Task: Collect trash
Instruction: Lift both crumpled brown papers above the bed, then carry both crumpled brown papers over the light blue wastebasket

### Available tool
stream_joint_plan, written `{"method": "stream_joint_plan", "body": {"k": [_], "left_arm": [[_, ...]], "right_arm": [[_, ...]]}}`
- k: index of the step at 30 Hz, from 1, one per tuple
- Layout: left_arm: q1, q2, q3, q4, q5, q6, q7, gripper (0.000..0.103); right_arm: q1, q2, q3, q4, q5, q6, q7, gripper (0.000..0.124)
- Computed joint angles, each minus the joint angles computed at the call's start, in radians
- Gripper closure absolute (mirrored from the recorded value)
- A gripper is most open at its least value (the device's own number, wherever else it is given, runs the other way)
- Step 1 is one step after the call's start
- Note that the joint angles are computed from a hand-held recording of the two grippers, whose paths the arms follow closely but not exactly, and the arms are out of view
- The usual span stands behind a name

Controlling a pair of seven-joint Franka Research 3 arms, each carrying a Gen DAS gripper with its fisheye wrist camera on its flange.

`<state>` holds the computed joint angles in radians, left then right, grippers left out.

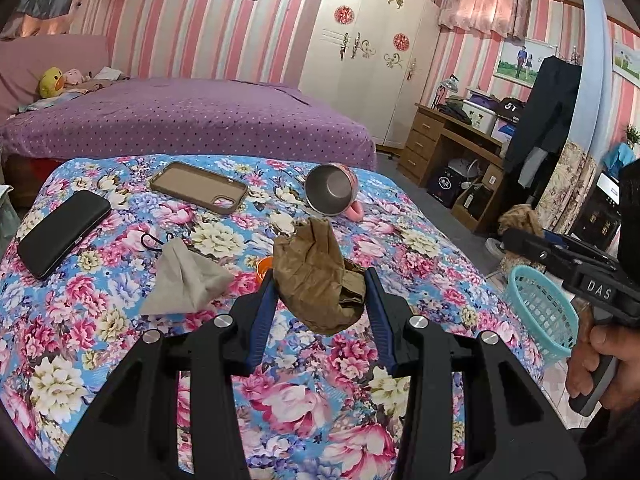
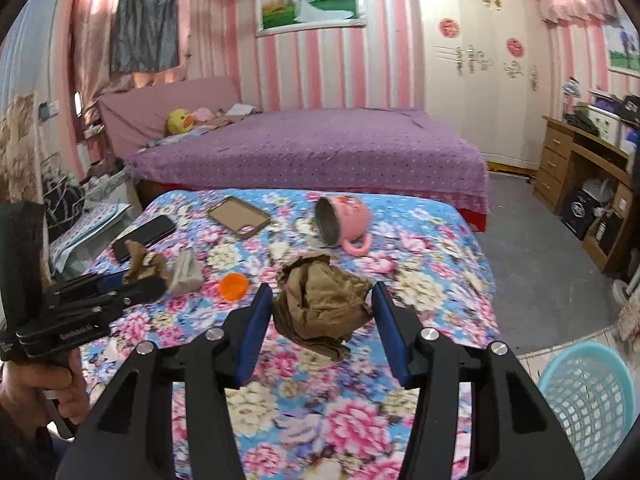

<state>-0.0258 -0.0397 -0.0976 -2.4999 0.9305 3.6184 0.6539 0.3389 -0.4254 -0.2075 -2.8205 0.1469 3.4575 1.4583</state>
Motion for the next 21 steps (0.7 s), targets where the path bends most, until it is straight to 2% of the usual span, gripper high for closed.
{"method": "stream_joint_plan", "body": {"k": [2,5,13,16,18,21], "left_arm": [[-0.002,-0.004,-0.004,-0.006,-0.012,-0.013,0.019,0.061],[-0.006,-0.005,-0.006,-0.009,-0.029,-0.023,0.039,0.061],[-0.026,-0.006,-0.023,-0.025,-0.133,-0.042,0.120,0.061],[-0.038,-0.007,-0.033,-0.032,-0.180,-0.055,0.162,0.061],[-0.049,-0.009,-0.041,-0.041,-0.221,-0.061,0.192,0.061],[-0.067,-0.011,-0.049,-0.043,-0.249,-0.061,0.211,0.061]], "right_arm": [[0.008,-0.013,-0.027,-0.018,-0.006,0.007,0.007,0.073],[-0.045,-0.034,0.013,-0.030,0.007,0.014,-0.013,0.073],[0.010,-0.053,-0.068,-0.039,-0.028,0.007,-0.013,0.073],[0.009,-0.066,-0.075,-0.047,-0.028,0.013,-0.018,0.073],[-0.001,-0.076,-0.081,-0.053,-0.026,0.016,-0.022,0.073],[-0.063,-0.091,-0.054,-0.060,0.007,0.014,-0.026,0.073]]}}
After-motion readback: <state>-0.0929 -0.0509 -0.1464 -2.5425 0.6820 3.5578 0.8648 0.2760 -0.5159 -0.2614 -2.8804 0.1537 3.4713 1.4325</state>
